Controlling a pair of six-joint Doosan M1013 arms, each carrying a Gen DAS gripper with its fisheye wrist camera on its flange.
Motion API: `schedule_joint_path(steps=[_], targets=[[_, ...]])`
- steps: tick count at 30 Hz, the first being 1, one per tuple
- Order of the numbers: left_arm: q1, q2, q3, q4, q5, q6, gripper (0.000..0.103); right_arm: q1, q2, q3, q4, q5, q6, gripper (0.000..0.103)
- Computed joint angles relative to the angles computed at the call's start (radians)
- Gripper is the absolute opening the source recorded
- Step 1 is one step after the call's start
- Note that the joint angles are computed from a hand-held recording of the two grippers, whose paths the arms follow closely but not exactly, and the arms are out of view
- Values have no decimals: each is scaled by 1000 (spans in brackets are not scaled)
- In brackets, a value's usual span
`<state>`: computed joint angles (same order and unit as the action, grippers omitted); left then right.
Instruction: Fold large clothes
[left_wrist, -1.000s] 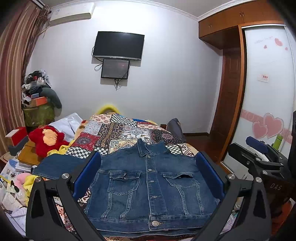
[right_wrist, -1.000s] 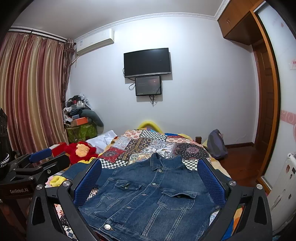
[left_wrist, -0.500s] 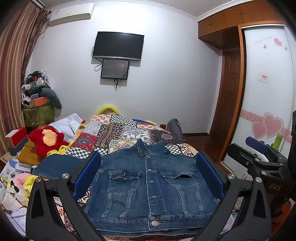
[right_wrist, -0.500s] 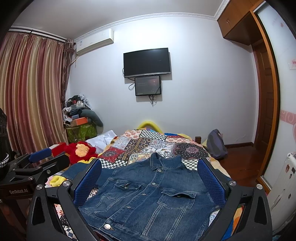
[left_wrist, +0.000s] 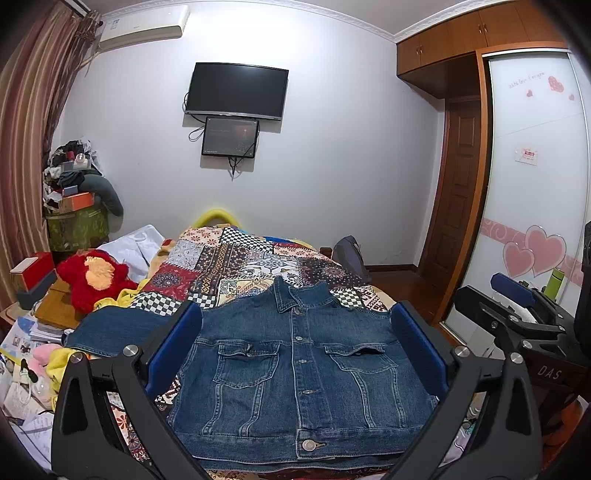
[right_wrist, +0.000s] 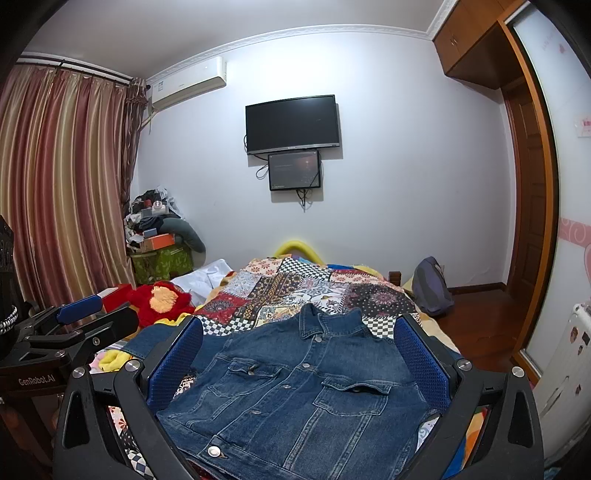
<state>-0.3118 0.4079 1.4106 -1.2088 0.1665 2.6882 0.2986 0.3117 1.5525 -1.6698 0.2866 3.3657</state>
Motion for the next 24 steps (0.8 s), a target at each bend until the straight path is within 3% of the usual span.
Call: schedule_joint_path(steps=[15,24], targets=[[-1,0,1,-5,-3,4,103,-1,0,-2,21,-2,-24,103],[-1,6,-4,49,-10,-56,103,-4,13,-8,30,-7,-29,103]])
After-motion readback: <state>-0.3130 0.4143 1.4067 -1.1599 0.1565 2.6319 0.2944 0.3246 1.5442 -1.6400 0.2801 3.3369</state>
